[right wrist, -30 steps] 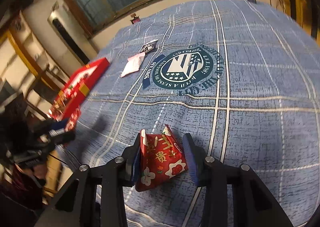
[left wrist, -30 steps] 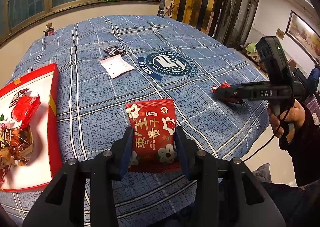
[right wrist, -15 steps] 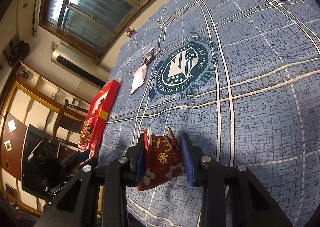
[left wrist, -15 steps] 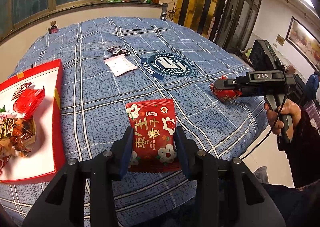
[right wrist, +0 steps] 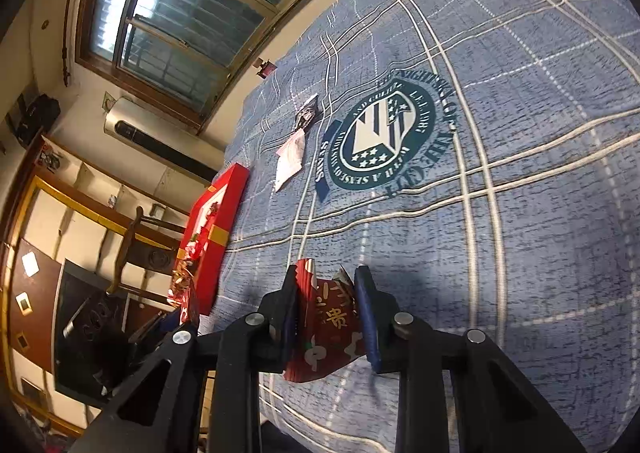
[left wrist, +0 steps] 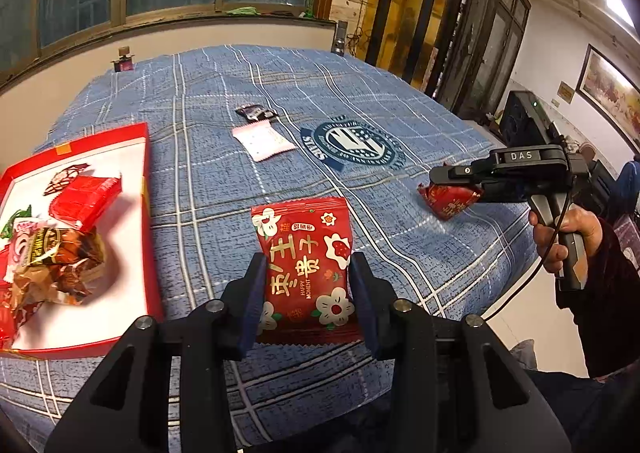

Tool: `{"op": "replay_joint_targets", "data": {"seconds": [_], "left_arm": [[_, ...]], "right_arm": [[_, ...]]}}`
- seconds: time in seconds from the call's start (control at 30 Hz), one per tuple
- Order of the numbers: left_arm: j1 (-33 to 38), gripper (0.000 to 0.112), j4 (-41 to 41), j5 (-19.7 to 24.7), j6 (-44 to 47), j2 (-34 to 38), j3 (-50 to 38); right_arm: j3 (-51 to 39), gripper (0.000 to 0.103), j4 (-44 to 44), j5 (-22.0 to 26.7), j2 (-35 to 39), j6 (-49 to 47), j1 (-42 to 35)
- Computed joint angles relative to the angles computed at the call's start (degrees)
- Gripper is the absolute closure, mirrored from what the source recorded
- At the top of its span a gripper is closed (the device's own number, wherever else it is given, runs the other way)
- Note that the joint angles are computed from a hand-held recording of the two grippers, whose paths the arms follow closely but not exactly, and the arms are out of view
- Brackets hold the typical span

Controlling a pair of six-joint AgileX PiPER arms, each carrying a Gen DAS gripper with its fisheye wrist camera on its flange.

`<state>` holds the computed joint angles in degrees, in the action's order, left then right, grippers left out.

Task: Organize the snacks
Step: 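Lift both held packets and carry them toward the red box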

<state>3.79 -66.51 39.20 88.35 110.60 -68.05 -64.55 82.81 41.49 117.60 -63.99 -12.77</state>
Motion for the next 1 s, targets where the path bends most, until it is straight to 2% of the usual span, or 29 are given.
{"op": "replay_joint_targets", "data": {"seconds": [0.03, 0.1, 0.27, 0.33, 0.4, 0.5, 0.6, 0.67, 0.7, 0.73, 0.97, 1.0], "left_arm": [[0.34, 0.073, -0.21, 0.29, 0.06, -0.22, 0.01], [0.96, 0.073, -0.53, 0.56, 0.4, -0.68, 0.06], [1.77, 0.073, -1.2, 1.06, 1.13, -0.89, 0.06], [1.48, 0.073, -1.22, 0.93, 1.41, -0.82, 0.21], [1.17, 0.073, -1.03, 1.23, 1.65, -0.4, 0.15], [0.16, 0.073, -0.19, 0.58, 1.23, 0.15, 0.1], [-0.49, 0.073, 0.21, 0.38, 0.63, 0.73, -0.15], [-0.81, 0.073, 0.12, -0.15, 0.71, 0.75, 0.1], [-1.06, 0.073, 0.54, -0.33, 0.25, 0.77, 0.03], [-1.26, 0.073, 0.84, -0.56, -0.12, 0.79, 0.0], [-0.75, 0.073, 0.9, -1.26, -0.52, -0.05, -0.22], [-0.25, 0.073, 0.54, -1.35, -0.26, -0.38, -0.25]], "right_arm": [[-0.57, 0.089, 0.85, 1.49, 0.68, -0.15, -0.16], [-1.08, 0.09, 1.37, 1.6, 0.86, 0.4, 0.34], [-2.44, 0.089, -1.41, -4.03, 0.62, 3.36, 2.95], [-1.71, 0.086, -2.77, -6.81, -0.28, 3.71, 3.8], [-1.24, 0.084, -3.37, -6.19, -0.46, 3.6, 3.19], [-0.28, 0.07, -5.04, -5.83, -0.86, 3.25, 2.44], [1.38, 0.068, -3.62, -7.68, -1.56, -0.07, 2.98], [1.92, 0.068, -4.28, -10.82, -2.13, -0.5, 4.27], [1.87, 0.074, -4.5, -11.05, -1.99, -0.42, 4.43], [1.71, 0.079, -4.44, -10.72, -1.73, -0.42, 4.37], [1.41, 0.082, -1.83, -9.16, -1.61, -2.03, 5.2], [0.56, 0.085, -2.57, -8.5, -1.56, -1.15, 5.39]]}}
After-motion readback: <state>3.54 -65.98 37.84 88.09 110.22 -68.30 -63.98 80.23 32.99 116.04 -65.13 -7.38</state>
